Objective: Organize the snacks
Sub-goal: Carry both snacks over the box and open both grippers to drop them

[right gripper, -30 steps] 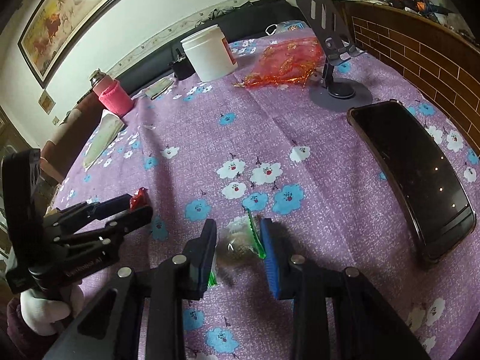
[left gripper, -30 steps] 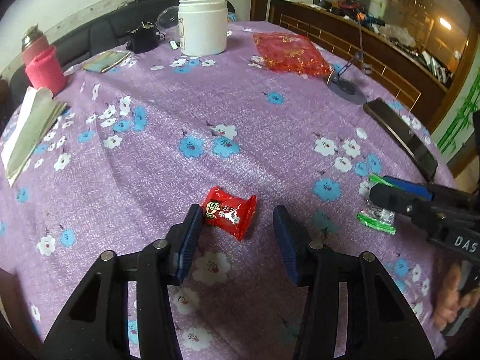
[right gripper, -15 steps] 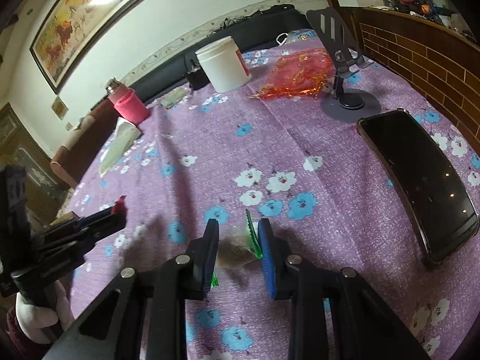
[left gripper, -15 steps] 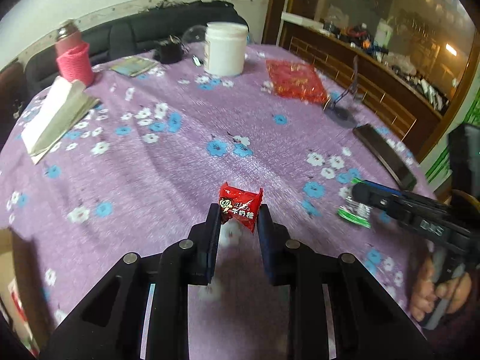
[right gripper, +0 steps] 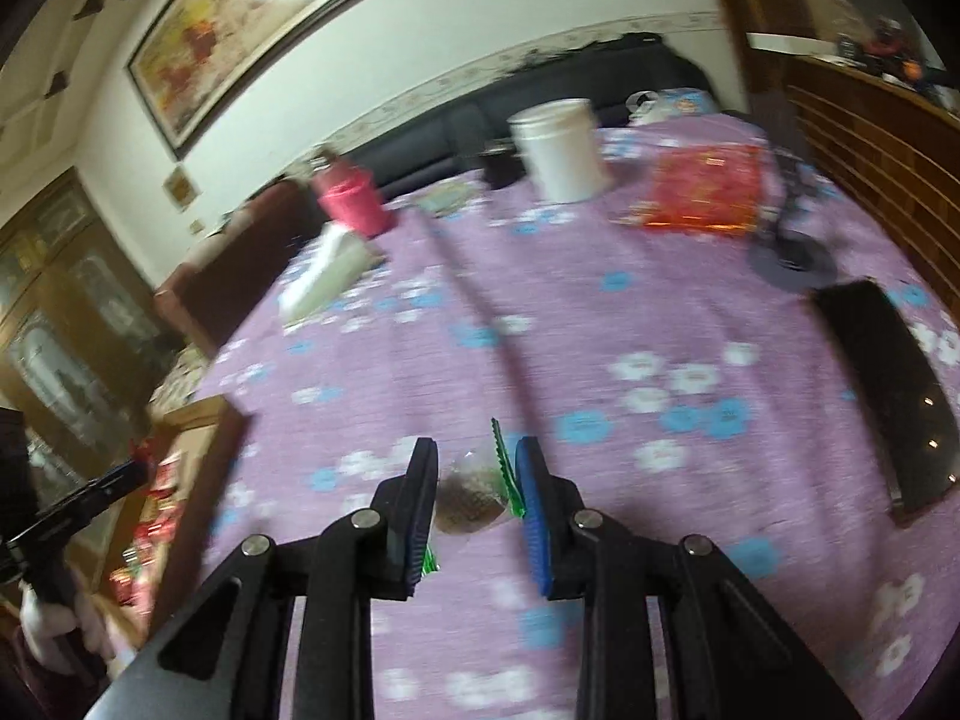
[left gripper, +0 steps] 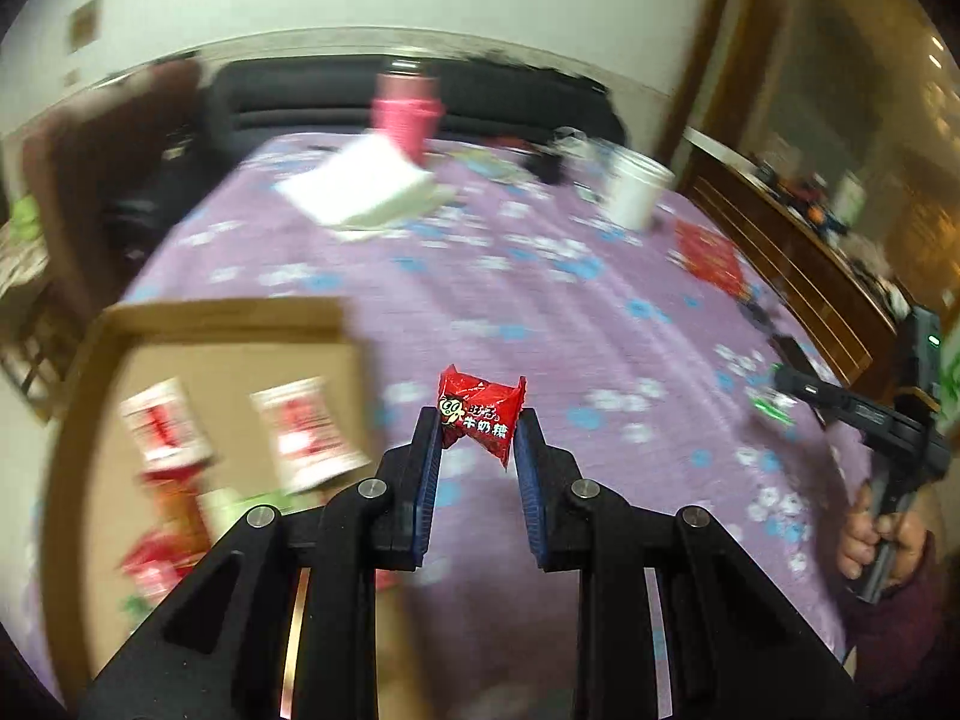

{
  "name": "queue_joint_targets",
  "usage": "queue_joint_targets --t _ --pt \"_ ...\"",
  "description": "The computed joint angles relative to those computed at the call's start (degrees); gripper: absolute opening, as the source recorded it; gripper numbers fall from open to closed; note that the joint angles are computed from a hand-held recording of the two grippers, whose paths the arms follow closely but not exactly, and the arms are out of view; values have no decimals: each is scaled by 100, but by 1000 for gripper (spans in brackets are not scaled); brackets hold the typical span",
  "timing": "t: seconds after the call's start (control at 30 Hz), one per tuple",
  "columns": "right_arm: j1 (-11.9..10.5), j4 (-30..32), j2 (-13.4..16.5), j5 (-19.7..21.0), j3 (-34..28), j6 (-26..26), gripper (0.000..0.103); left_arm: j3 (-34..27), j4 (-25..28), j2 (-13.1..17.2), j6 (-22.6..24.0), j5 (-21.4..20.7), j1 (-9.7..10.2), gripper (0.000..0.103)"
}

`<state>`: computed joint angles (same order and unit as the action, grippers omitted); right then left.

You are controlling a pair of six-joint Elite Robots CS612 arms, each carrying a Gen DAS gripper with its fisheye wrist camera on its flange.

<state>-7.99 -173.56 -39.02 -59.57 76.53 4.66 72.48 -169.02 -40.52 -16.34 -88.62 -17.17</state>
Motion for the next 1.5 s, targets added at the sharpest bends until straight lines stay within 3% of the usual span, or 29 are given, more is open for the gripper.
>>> queue_joint_targets --t 0.23,0.37,0.6,0.73,0.97,1.03,1.17,1.3,1.43,1.5 --pt "445 654 -76 296 -268 -644 30 563 -201 -256 -725 272 342 24" --pt "759 1161 -19 462 -522 -1017 30 631 -109 -252 -879 338 447 24" --pt "1334 2133 348 240 -1292 -1613 29 434 78 -94 -1019 263 614 24" --pt "1549 2523 612 -33 -1734 -1784 29 261 306 -9 -1070 164 676 24" --pt "1666 2893 857 -225 -2155 -1822 32 155 481 42 -1245 40 734 24" --pt "1665 2832 886 -166 -2194 -1808 32 127 573 56 -1427 -45 770 32" --pt "1651 2638 827 -104 -2104 -1750 49 150 579 45 -1653 -151 810 33" --pt "1604 2187 656 -144 -1787 -1689 52 348 298 -86 -1630 6 752 33" --pt "1510 1798 457 -130 -1405 -1524 57 641 -27 -289 -1510 444 593 33" --pt "1464 1590 375 -161 -1221 -1400 60 801 -179 -387 -1458 678 489 42"
